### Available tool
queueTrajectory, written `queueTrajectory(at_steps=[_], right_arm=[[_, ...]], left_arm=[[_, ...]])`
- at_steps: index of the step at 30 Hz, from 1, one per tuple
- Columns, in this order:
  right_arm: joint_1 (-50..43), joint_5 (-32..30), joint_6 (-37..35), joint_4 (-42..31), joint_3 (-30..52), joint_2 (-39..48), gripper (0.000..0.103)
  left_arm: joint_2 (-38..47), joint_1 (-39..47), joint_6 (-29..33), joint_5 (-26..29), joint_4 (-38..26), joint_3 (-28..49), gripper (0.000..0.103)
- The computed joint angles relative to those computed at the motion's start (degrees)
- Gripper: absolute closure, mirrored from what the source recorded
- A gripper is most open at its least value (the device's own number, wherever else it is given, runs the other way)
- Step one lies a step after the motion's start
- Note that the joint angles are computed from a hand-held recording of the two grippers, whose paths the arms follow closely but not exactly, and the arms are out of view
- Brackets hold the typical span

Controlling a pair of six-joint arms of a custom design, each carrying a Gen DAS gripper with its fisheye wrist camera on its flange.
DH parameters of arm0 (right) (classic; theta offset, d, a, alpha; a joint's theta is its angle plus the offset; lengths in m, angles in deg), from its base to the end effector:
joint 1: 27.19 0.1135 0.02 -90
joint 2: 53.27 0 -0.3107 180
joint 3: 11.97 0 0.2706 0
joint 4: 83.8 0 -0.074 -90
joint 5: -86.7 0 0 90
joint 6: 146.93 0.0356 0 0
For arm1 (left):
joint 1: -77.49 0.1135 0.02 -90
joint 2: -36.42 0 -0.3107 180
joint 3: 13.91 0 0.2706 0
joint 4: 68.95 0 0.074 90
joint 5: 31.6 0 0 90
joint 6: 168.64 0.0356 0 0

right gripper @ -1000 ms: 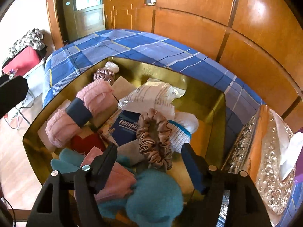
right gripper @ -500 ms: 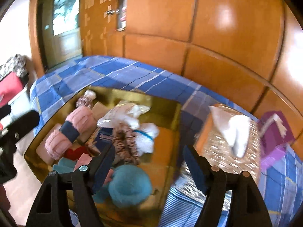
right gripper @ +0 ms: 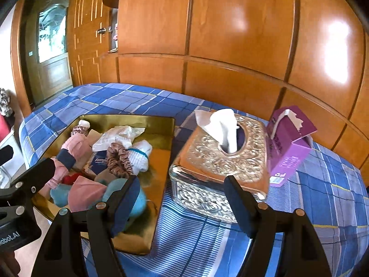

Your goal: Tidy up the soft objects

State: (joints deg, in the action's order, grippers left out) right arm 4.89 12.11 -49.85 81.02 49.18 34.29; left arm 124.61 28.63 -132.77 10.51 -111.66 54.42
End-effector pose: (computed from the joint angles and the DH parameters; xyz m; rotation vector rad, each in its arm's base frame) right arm 0.2848 0.1673 0.2317 -0.3552 2.2377 0.0524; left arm 0.2237 -0.2159 0.2452 -0.3396 2.1885 0.1882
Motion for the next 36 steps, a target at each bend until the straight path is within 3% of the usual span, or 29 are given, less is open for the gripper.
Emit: queueTrajectory(at_steps=[36], right_arm=[[0.71,0.22,-0.07,0.07,-0.32,0.11,0.027]], left_arm=[[-0.47,1.01,-1.25,1.14,-0.32,-0.64,0.000]])
